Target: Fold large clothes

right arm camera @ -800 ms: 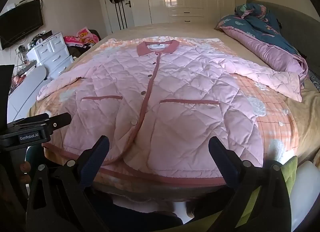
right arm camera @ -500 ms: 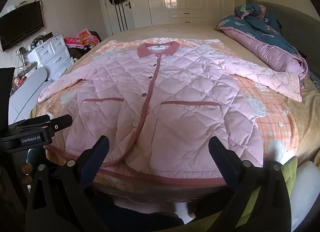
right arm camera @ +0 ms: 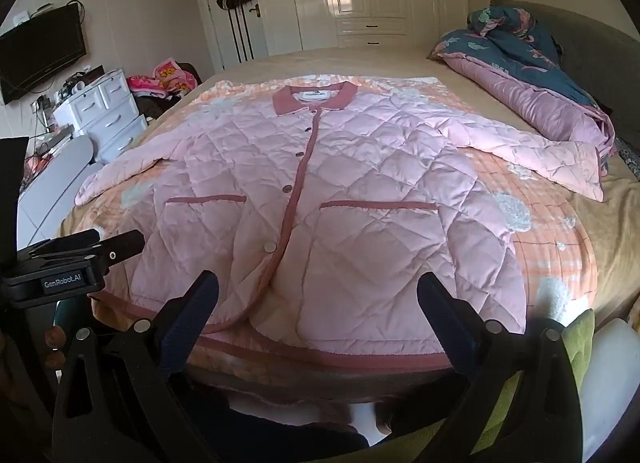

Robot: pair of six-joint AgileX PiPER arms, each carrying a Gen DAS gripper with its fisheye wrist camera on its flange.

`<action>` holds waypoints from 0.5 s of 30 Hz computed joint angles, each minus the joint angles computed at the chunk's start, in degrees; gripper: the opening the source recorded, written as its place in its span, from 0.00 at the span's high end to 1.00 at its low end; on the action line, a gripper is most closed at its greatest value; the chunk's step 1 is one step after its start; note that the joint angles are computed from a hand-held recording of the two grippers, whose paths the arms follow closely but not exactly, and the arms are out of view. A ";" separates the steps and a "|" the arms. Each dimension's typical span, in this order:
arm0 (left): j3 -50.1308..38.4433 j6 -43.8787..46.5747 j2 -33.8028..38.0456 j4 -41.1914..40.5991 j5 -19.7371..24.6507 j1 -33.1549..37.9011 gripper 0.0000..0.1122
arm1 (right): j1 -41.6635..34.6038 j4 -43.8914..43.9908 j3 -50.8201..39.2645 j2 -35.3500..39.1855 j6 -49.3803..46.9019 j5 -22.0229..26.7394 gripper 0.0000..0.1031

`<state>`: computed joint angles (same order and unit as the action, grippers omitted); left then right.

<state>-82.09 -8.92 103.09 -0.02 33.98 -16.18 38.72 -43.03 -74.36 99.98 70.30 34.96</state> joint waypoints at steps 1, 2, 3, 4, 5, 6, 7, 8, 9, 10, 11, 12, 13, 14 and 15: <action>-0.28 0.00 0.08 -0.14 0.30 0.03 0.16 | -0.10 -0.11 0.24 -0.09 0.19 -0.22 0.04; -0.23 -0.10 0.03 -0.02 0.26 -0.03 0.16 | -0.09 -0.13 0.20 -0.05 0.15 -0.11 0.04; -0.34 -0.11 0.02 -0.08 0.35 -0.03 0.16 | -0.04 -0.14 0.18 -0.05 0.19 -0.08 0.04; -0.13 -0.13 0.00 0.07 0.11 -0.05 0.16 | 0.00 -0.08 0.19 -0.05 0.14 -0.14 0.04; -0.18 -0.10 0.02 0.05 0.16 -0.08 0.16 | -0.03 0.04 0.20 -0.12 -0.01 -0.12 0.04; -0.04 0.18 -0.03 -0.16 0.08 0.00 0.16 | -0.20 0.07 0.22 -0.07 -0.10 -0.19 0.04; -0.02 -0.06 -0.05 0.02 0.05 -0.05 0.16 | -0.19 0.10 0.22 -0.06 -0.11 -0.21 0.04; 0.03 0.05 -0.06 -0.03 -0.04 -0.06 0.16 | -0.22 0.13 0.20 -0.05 -0.08 -0.32 0.04; 0.03 0.05 -0.06 -0.03 -0.04 -0.06 0.16 | -0.17 0.10 0.17 -0.01 -0.06 -0.25 0.04; 0.03 -0.17 -0.05 0.15 -0.04 -0.09 0.16 | -0.12 0.06 0.15 0.01 0.02 -0.18 0.04; -0.11 -0.17 -0.02 0.15 0.05 -0.14 0.16 | -0.10 0.04 0.22 -0.01 0.10 -0.25 0.04; 0.00 -0.14 -0.06 0.11 0.01 -0.10 0.16 | -0.04 -0.08 0.25 -0.02 0.28 -0.19 0.04; 0.04 -0.22 -0.08 0.15 -0.07 -0.12 0.16 | 0.04 -0.29 0.31 -0.03 0.53 -0.13 0.04; -0.04 -0.29 -0.07 0.18 0.00 -0.15 0.16 | 0.07 -0.35 0.35 -0.05 0.66 -0.12 0.04; 0.04 -0.29 -0.09 0.20 -0.04 -0.15 0.16 | -0.12 0.16 -0.23 0.23 -0.12 -0.10 0.04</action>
<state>-82.06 -9.21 102.99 0.18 33.94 -16.33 38.61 -42.87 -74.59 100.21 70.18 34.86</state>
